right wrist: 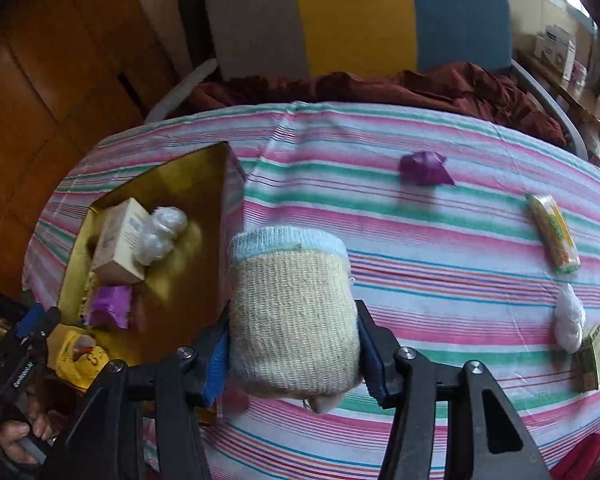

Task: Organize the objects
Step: 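Move the right tool holding the knitted sock toward the gold tray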

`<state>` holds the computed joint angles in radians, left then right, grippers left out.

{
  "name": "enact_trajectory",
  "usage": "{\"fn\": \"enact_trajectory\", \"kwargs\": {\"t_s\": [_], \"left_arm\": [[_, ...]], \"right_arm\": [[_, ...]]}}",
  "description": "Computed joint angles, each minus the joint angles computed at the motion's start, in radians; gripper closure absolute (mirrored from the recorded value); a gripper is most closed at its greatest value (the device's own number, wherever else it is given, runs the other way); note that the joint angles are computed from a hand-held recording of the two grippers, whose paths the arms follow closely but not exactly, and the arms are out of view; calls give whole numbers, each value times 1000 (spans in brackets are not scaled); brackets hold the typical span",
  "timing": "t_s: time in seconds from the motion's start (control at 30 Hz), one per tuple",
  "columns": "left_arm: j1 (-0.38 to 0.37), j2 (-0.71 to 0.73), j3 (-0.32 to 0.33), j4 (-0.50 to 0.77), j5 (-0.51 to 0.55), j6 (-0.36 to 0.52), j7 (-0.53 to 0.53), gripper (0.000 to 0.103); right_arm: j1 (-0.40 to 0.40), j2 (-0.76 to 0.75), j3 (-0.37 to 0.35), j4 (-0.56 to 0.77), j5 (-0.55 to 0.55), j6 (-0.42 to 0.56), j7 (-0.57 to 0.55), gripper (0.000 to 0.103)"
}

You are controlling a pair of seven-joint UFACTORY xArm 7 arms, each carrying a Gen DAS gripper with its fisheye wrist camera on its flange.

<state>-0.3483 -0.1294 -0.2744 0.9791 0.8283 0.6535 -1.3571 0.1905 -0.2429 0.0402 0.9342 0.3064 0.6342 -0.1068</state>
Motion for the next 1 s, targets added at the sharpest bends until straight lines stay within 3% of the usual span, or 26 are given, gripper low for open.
{"fn": "enact_trajectory", "kwargs": {"t_s": [0.27,0.6,0.77,1.0], "left_arm": [[33,-60,3,-49,-12,21,7,40],[68,-75,-7,-76,-38,-6,7,37],[76,-76,-12,-78,-36,-2,-1,32],[67,-65,-20,-66,-24,9,5,32]], "right_arm": [[95,87,59,98,65,-8,-59,49],[147,315,132,241,-125,25,121,47],[143,338,149,242,-29,40,51,46],[141,266,137,174,17,12,30,46]]}}
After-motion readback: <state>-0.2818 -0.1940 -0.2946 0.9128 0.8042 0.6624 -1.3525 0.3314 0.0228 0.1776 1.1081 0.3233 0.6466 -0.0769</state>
